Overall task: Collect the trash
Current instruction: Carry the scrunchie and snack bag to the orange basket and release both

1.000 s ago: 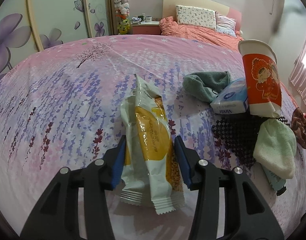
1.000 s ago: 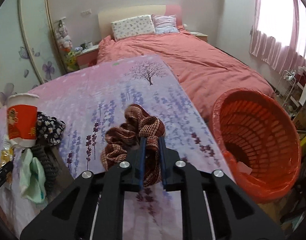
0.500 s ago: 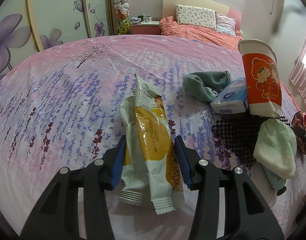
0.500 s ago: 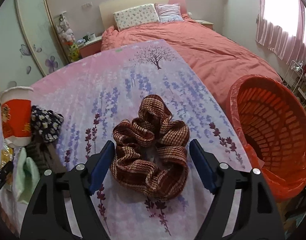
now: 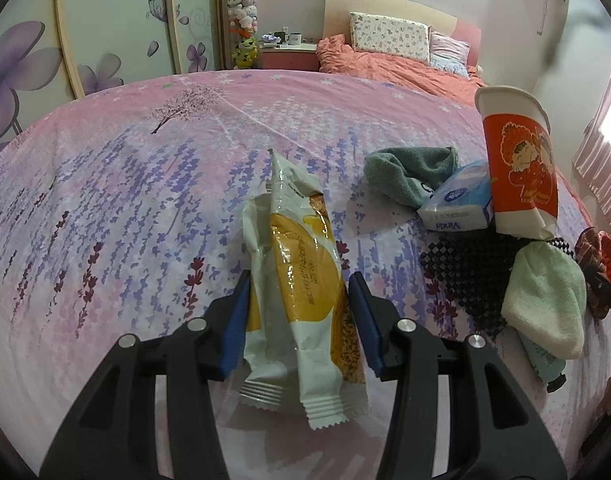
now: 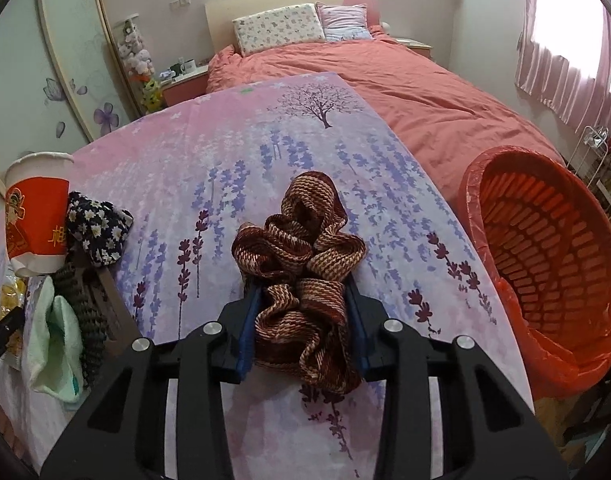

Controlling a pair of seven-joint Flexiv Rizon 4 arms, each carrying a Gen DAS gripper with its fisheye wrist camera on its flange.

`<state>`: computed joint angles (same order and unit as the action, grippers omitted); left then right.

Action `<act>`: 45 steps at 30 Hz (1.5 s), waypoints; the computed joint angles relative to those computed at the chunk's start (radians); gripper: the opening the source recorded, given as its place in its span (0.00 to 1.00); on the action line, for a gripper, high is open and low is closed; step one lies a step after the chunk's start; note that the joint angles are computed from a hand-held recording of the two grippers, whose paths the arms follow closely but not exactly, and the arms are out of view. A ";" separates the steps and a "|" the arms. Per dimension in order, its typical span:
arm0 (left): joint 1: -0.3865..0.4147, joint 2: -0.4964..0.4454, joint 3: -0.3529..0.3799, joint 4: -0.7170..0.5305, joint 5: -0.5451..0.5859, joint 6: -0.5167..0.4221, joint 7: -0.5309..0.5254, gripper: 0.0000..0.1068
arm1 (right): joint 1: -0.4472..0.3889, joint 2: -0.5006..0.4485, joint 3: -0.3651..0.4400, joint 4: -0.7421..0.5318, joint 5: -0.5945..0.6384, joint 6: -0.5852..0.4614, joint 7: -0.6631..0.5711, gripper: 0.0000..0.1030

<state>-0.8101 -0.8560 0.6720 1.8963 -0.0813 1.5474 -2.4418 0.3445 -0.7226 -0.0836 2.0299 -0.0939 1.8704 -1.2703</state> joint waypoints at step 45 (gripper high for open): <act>-0.209 0.046 0.109 0.122 -0.207 0.096 0.210 0.31 | -0.310 0.050 0.209 0.109 -0.181 0.149 0.012 0.28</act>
